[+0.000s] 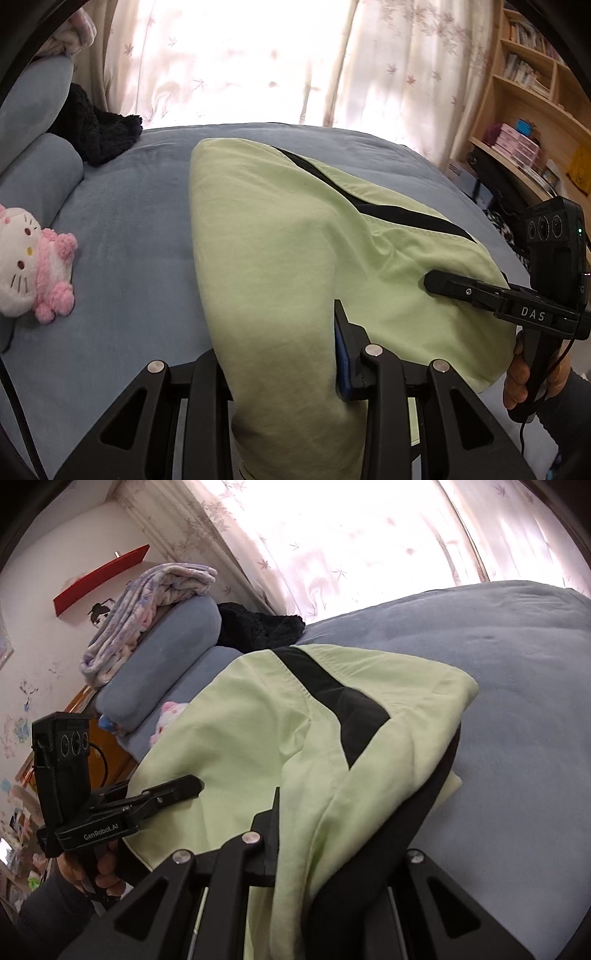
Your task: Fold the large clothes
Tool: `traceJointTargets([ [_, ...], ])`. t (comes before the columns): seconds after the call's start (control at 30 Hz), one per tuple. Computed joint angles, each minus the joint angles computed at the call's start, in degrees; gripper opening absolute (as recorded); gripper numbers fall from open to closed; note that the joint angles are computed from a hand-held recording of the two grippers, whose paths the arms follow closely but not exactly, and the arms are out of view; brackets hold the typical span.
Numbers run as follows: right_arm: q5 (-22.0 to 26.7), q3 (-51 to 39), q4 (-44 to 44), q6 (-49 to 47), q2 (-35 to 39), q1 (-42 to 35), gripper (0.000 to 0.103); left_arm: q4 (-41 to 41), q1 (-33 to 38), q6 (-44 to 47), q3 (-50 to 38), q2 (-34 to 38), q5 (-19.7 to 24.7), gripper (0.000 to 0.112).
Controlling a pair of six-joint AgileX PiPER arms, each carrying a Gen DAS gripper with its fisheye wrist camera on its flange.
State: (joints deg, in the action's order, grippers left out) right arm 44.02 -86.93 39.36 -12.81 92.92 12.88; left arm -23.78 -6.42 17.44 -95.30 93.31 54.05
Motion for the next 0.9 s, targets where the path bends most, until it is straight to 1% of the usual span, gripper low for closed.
traceJointTargets([
  [0.1, -3.68, -2.36, 1.91, -3.24, 5.37, 0.27, 0.010, -1.84, 1.69, 3.29, -2.45, 5.26, -1.93, 0.030],
  [0.17, -5.92, -2.83, 5.03, -6.20, 8.97, -0.03, 0.010, -2.24, 2.20, 5.16, -4.01, 8.39, -2.90, 0.031],
  [0.27, -8.18, -2.06, 9.95, -10.43, 13.00, -0.59, 0.010, -3.13, 3.21, 8.19, -7.04, 14.99, -3.56, 0.032],
  [0.33, -8.10, -2.06, 12.14, -11.28, 16.90, -1.09, 0.011, -1.83, 3.21, 7.06, -8.74, 19.43, -3.40, 0.034],
  [0.37, -7.58, -2.49, 12.14, -10.44, 18.77, -1.08, 0.014, -0.35, 2.86, 5.59, -9.01, 21.11, -3.46, 0.037],
  [0.4, -7.78, -2.29, 12.01, -9.61, 20.12, -0.89, 0.017, 1.79, 2.51, 3.72, -8.53, 22.82, -4.58, 0.042],
  [0.43, -8.29, -2.09, 11.05, -8.31, 20.61, -0.63, 0.022, 1.65, 2.59, 4.14, -5.76, 22.82, -7.69, 0.049],
  [0.47, -8.53, -1.24, 11.75, -8.63, 20.51, -0.79, 0.025, -0.79, 3.20, 6.45, -2.50, 21.85, -10.80, 0.053],
  [0.5, -7.83, -0.88, 12.82, -9.38, 20.39, -1.22, 0.028, -3.71, 4.02, 8.71, -0.64, 21.23, -12.09, 0.055],
  [0.53, -6.54, -0.95, 12.87, -9.07, 20.28, -1.77, 0.036, -5.26, 4.71, 9.44, 0.79, 20.61, -13.04, 0.059],
  [0.57, -4.86, -1.19, 12.04, -8.02, 20.03, -2.40, 0.045, -5.81, 5.15, 9.84, 1.63, 20.16, -13.42, 0.062],
  [0.6, -2.93, -1.11, 11.17, -7.13, 19.48, -3.26, 0.048, -6.31, 5.71, 10.56, 2.59, 19.54, -13.45, 0.063],
  [0.63, -1.66, -0.32, 11.63, -7.72, 18.78, -4.18, 0.051, -6.65, 6.19, 11.13, 3.71, 18.75, -13.50, 0.066],
  [0.7, 1.62, 3.08, 13.23, -9.97, 15.88, -6.70, 0.056, -9.98, 8.04, 14.65, 6.44, 16.88, -12.41, 0.067],
  [0.77, 3.62, 6.66, 14.78, -12.84, 13.13, -8.43, 0.061, -13.51, 10.09, 18.73, 9.77, 14.75, -10.80, 0.068],
  [0.83, 4.90, 10.81, 15.96, -15.40, 10.20, -9.66, 0.063, -17.14, 12.31, 22.24, 11.83, 14.11, -9.09, 0.069],
  [0.9, 5.26, 14.80, 16.54, -17.24, 7.48, -10.31, 0.063, -20.05, 13.67, 23.41, 13.98, 13.23, -7.53, 0.069],
])
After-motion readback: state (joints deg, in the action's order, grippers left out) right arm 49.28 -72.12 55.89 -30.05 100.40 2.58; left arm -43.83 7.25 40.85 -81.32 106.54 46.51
